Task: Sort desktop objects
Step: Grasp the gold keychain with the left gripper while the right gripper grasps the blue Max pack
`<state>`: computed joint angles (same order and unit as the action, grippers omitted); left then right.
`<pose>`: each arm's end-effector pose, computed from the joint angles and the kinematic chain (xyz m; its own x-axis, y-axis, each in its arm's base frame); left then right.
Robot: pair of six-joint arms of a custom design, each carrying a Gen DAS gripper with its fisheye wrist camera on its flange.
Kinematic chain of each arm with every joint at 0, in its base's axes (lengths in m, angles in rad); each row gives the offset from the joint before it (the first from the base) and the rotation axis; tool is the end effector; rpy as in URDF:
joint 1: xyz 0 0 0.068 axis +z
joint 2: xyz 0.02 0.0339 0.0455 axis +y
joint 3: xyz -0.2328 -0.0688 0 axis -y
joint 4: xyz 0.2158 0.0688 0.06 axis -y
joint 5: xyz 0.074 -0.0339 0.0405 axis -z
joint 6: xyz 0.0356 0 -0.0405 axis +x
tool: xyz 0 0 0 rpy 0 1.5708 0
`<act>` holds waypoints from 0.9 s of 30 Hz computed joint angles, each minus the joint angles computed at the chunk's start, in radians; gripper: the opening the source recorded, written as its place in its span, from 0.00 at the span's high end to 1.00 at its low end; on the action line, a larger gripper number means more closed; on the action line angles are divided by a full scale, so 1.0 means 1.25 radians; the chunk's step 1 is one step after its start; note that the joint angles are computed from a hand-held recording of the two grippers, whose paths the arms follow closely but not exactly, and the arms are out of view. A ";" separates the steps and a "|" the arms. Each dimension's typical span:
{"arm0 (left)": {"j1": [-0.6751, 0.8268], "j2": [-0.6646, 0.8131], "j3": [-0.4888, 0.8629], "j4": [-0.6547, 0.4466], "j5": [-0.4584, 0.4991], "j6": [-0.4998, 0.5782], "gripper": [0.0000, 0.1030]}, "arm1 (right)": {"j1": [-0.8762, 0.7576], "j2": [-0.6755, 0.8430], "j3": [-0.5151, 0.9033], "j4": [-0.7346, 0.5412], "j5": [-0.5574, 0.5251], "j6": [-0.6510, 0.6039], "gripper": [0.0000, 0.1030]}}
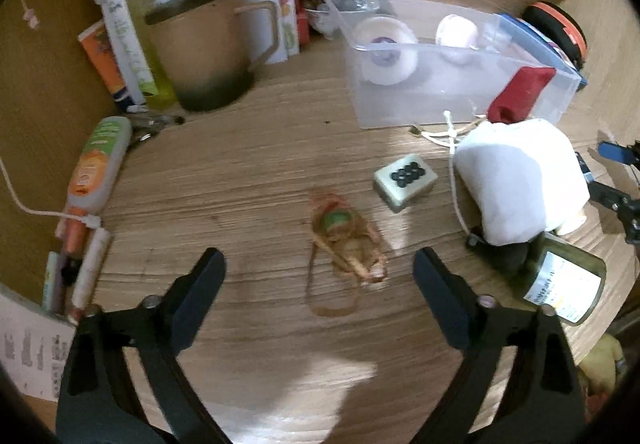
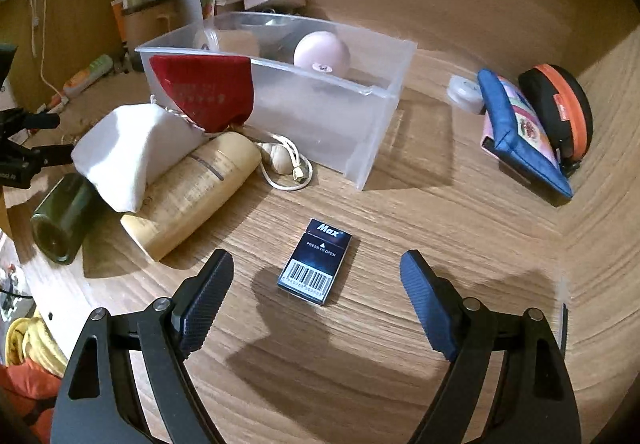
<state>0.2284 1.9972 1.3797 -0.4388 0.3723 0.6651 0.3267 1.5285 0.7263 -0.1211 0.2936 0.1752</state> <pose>0.3728 0.0734 0.1561 -0.6898 0.4298 -0.5826 0.4945 0.8674 0.0545 0.2576 0.0764 0.1465 -0.7686 -0.0843 -0.6342 -0.0080 0.9925 -0.1222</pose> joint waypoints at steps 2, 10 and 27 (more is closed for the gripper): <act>-0.008 0.007 0.002 -0.003 -0.010 0.002 0.26 | -0.007 -0.004 -0.004 0.010 0.000 -0.005 0.22; -0.008 0.041 0.046 -0.028 0.011 -0.034 0.38 | -0.013 0.027 0.020 -0.001 -0.018 -0.017 0.34; -0.007 0.026 0.021 -0.012 0.033 -0.002 0.76 | -0.052 0.052 0.032 0.006 -0.130 -0.019 0.58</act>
